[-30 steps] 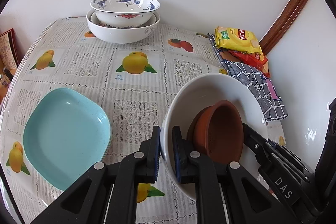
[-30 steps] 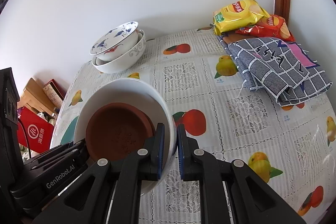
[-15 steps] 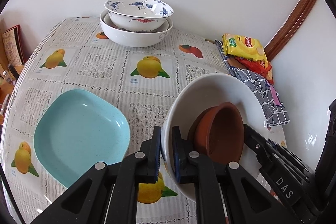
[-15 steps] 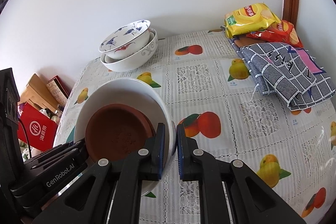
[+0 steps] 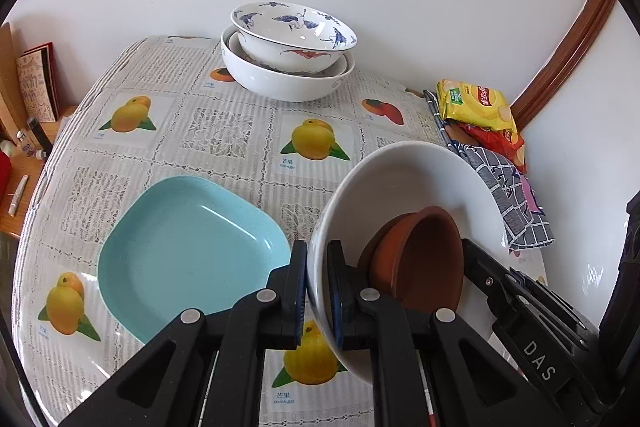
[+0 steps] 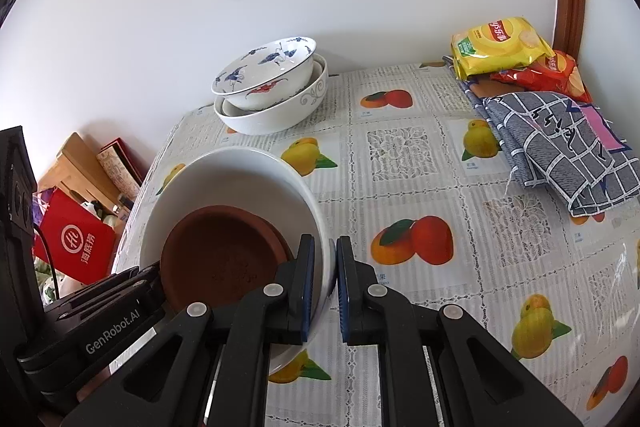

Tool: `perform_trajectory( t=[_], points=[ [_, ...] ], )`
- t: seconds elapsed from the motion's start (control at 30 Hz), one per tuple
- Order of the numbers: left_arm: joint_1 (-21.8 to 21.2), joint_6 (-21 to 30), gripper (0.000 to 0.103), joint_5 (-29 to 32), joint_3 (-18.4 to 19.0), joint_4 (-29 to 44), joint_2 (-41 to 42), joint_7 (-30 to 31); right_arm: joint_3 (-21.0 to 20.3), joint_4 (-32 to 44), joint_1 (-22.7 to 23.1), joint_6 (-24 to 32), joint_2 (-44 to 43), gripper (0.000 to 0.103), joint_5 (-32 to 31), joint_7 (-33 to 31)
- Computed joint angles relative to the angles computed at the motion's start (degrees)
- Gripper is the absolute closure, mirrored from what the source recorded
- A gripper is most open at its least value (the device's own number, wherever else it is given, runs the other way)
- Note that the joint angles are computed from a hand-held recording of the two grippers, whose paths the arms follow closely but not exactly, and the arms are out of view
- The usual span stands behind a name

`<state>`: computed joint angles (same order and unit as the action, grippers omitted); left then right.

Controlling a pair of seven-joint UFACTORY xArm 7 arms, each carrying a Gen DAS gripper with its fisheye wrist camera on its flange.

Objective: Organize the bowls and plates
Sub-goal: 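Carry the white bowl with the left gripper over the light-blue plate stack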

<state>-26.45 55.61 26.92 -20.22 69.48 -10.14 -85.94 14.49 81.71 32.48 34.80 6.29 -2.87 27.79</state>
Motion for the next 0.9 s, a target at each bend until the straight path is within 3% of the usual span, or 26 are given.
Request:
perform_trajectory(
  t=[0.9],
  points=[
    [4.76, -0.46, 0.093, -4.62, -1.94, -9.26, -10.40, 0.57, 0.46, 5.92, 4.51, 1.37, 4.54, 0.092, -2.48, 2.17]
  ],
)
